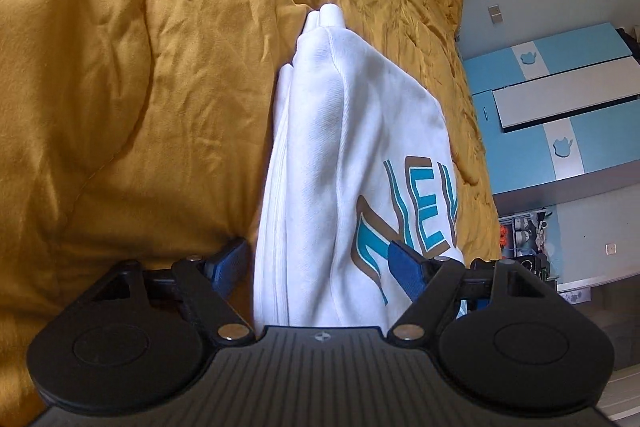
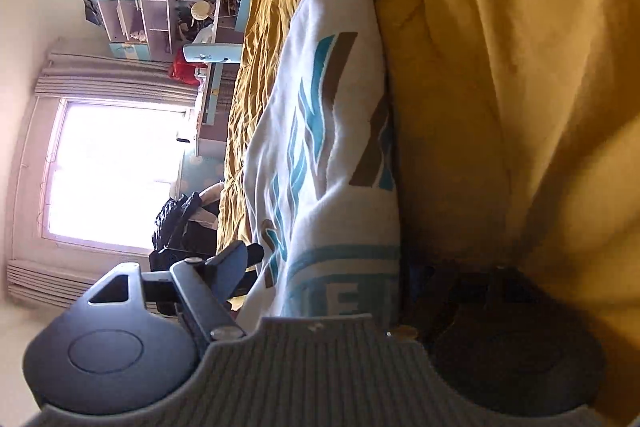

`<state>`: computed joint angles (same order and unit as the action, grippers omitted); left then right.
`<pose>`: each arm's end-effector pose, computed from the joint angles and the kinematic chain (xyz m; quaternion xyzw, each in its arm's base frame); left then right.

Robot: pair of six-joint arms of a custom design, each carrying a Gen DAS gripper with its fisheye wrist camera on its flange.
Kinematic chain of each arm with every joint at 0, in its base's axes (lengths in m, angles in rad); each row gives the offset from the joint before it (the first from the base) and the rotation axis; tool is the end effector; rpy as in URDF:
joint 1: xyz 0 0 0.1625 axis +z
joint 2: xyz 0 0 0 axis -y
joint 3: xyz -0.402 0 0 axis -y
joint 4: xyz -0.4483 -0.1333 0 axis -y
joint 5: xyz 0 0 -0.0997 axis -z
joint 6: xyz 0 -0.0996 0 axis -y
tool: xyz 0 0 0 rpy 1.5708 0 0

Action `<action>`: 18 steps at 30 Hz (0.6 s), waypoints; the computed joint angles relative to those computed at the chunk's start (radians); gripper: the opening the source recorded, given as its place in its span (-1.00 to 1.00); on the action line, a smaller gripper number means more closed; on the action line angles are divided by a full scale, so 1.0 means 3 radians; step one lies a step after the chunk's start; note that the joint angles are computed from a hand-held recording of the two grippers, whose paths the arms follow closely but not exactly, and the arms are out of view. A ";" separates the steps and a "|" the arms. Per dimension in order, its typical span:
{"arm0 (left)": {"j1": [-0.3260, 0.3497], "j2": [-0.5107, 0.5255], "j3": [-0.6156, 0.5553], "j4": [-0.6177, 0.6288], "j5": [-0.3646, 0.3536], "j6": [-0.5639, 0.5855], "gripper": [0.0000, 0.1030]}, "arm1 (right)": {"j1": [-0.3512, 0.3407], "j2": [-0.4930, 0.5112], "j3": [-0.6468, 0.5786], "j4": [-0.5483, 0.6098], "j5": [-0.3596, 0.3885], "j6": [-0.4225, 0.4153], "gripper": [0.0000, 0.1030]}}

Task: Fold small clothes
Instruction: 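Grasp the folded white sweatshirt with the left gripper while the right gripper grasps it too, then lift the folded sweatshirt with both grippers and fold it in half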

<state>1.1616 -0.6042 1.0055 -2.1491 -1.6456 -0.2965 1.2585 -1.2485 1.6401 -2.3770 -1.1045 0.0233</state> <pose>-0.2264 -0.8383 0.1356 -0.0594 -0.9936 0.0700 0.0655 -0.0360 -0.6912 0.3314 0.1121 0.9467 -0.2307 0.1949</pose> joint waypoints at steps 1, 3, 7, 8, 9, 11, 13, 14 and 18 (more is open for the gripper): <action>0.0001 -0.0011 0.0045 -0.0073 -0.0017 -0.0031 0.70 | 0.0018 0.0027 -0.0020 0.0006 -0.0017 0.0001 0.37; 0.0008 -0.0004 0.0092 -0.0195 -0.0096 -0.0056 0.69 | 0.0061 0.0072 -0.0046 -0.0013 -0.0091 -0.0028 0.37; -0.0020 0.0032 0.0075 -0.0175 -0.0102 0.0099 0.66 | 0.0123 0.0140 -0.0101 -0.0013 -0.0231 -0.0085 0.27; -0.0035 0.0036 0.0069 -0.0157 -0.0067 0.0138 0.66 | 0.0131 0.0150 -0.0112 -0.0009 -0.0266 -0.0076 0.17; -0.0053 0.0038 0.0066 -0.0135 -0.0019 0.0179 0.66 | 0.0136 0.0161 -0.0115 -0.0026 -0.0305 -0.0038 0.03; -0.0086 0.0024 0.0092 -0.0127 0.0066 0.0244 0.62 | 0.0122 0.0159 -0.0111 -0.0052 -0.0343 0.0036 -0.18; -0.0115 -0.0009 0.0140 -0.0126 0.0213 0.0238 0.30 | 0.0121 0.0151 -0.0092 -0.0090 -0.0361 0.0067 -0.28; -0.0119 -0.0015 0.0152 -0.0137 0.0233 0.0211 0.23 | 0.0133 0.0151 -0.0090 -0.0105 -0.0405 0.0067 -0.37; -0.0113 -0.0051 0.0226 -0.0191 0.0258 0.0168 -0.14 | 0.0260 0.0166 -0.0087 -0.0226 -0.0785 0.0068 -0.58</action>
